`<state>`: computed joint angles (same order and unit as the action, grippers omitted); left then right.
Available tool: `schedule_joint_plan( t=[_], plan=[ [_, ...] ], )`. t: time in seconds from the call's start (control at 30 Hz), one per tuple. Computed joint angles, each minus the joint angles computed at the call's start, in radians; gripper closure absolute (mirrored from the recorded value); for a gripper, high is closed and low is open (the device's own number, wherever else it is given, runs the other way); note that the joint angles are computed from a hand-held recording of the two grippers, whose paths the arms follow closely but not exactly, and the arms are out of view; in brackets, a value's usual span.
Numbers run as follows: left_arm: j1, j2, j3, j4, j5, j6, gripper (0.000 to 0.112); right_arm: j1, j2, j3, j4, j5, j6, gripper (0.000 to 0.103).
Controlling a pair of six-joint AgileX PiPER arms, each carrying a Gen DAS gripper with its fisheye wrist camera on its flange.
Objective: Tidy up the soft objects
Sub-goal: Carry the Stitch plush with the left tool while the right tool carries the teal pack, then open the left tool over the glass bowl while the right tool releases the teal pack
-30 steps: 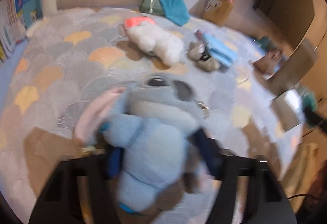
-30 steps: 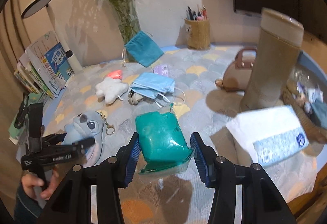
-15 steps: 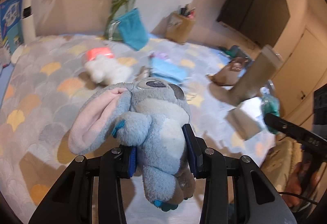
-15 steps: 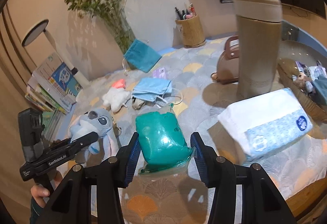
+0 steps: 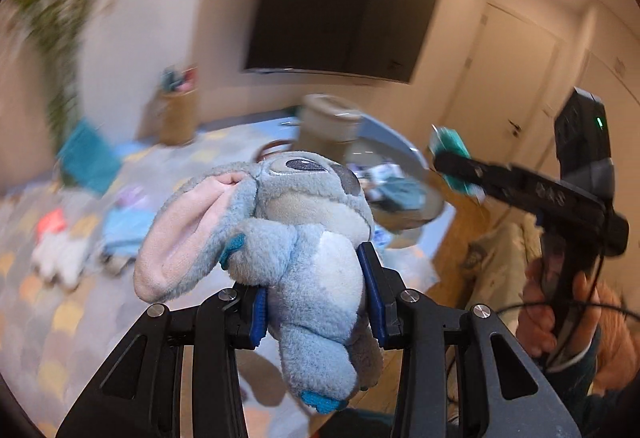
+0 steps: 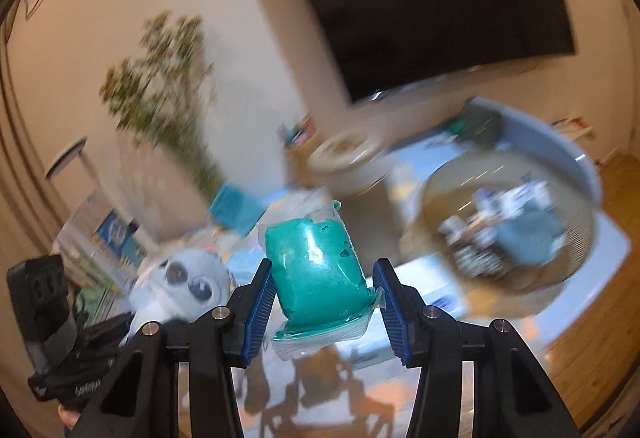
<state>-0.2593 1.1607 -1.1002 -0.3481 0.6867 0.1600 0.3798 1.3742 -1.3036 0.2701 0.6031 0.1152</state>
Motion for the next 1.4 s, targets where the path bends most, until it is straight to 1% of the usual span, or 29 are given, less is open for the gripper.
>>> schedule_joint_plan(
  t=[0.03,0.1,0.17,0.23,0.27,0.33,0.4,0.5,0.53,0.57,0.63,0.67,0.7,0.73,0.77,0.8,0.83,0.87,0.9,0.97,1.0,1.1,1.17,1.23,1.3,1.37,1.4],
  plan=[
    [-0.053,0.027,-0.032,0.044,-0.009,-0.047,0.076,-0.039,-0.008,-0.005,0.012,0.008,-0.017,0.055],
    [-0.125,0.085,-0.098,0.08,-0.014,-0.088,0.076,-0.11,-0.017,-0.015,0.05,0.024,-0.061,0.055],
    [-0.188,0.149,-0.175,0.119,-0.015,-0.13,0.076,-0.208,-0.01,-0.029,0.119,0.05,-0.129,0.055],
    [-0.267,0.226,-0.263,0.218,-0.021,-0.212,0.076,-0.284,0.013,-0.053,0.17,0.08,-0.184,0.055],
    [-0.313,0.284,-0.324,0.298,-0.021,-0.277,0.076,-0.315,0.027,-0.067,0.192,0.093,-0.211,0.055],
    [-0.359,0.37,-0.406,0.365,-0.013,-0.33,0.076,-0.373,0.073,-0.112,0.24,0.125,-0.267,0.055],
    [-0.389,0.484,-0.517,0.394,0.001,-0.347,0.076,-0.407,0.123,-0.154,0.245,0.144,-0.286,0.055],
    [-0.446,0.642,-0.673,0.596,0.012,-0.469,0.076,-0.456,0.208,-0.223,0.237,0.175,-0.287,0.055],
    [-0.463,0.7,-0.722,0.685,0.006,-0.519,0.076,-0.468,0.242,-0.251,0.228,0.18,-0.264,0.054],
    [-0.472,0.754,-0.771,0.734,0.009,-0.541,0.076,-0.486,0.292,-0.293,0.224,0.197,-0.233,0.054],
    [-0.468,0.854,-0.887,0.743,0.043,-0.53,0.076,-0.522,0.389,-0.379,0.273,0.254,-0.223,0.054],
    [-0.464,0.888,-0.925,0.744,0.051,-0.527,0.073,-0.534,0.431,-0.419,0.289,0.273,-0.217,0.054],
    [-0.458,0.934,-0.978,0.749,0.059,-0.52,0.073,-0.537,0.46,-0.45,0.289,0.282,-0.205,0.054],
    [-0.457,0.964,-1.017,0.764,0.075,-0.519,0.07,-0.542,0.507,-0.501,0.287,0.294,-0.184,0.051],
    [-0.459,1.012,-1.079,0.796,0.108,-0.528,0.063,-0.546,0.532,-0.53,0.291,0.305,-0.176,0.047],
    [-0.46,1.027,-1.102,0.797,0.126,-0.523,0.06,-0.551,0.563,-0.565,0.297,0.321,-0.162,0.034],
    [-0.455,1.035,-1.116,0.774,0.14,-0.502,0.048,-0.562,0.592,-0.593,0.319,0.337,-0.155,0.025],
    [-0.45,1.028,-1.103,0.736,0.131,-0.479,0.039,-0.571,0.599,-0.592,0.338,0.338,-0.162,0.024],
    [-0.449,1.005,-1.062,0.725,0.102,-0.473,0.038,-0.575,0.6,-0.584,0.349,0.335,-0.168,0.024],
    [-0.466,0.956,-0.971,0.747,0.047,-0.482,0.037,-0.585,0.6,-0.567,0.357,0.342,-0.178,0.024],
    [-0.464,0.949,-0.963,0.746,0.044,-0.469,0.037,-0.589,0.594,-0.551,0.365,0.343,-0.184,0.024],
    [-0.493,0.889,-0.871,0.79,0.022,-0.488,0.037,-0.596,0.554,-0.482,0.39,0.332,-0.207,0.024],
    [-0.523,0.839,-0.796,0.864,0.005,-0.552,0.037,-0.591,0.524,-0.444,0.383,0.312,-0.214,0.024],
    [-0.557,0.801,-0.731,0.974,0.005,-0.668,0.037,-0.585,0.479,-0.395,0.371,0.297,-0.22,0.024],
    [-0.579,0.747,-0.65,1.019,-0.006,-0.74,0.037,-0.576,0.439,-0.354,0.355,0.296,-0.23,0.024],
    [-0.59,0.692,-0.575,1.04,-0.024,-0.792,0.037,-0.556,0.39,-0.309,0.306,0.283,-0.222,0.024],
    [-0.6,0.654,-0.527,1.071,-0.022,-0.835,0.037,-0.546,0.36,-0.281,0.287,0.277,-0.223,0.024]
  ],
)
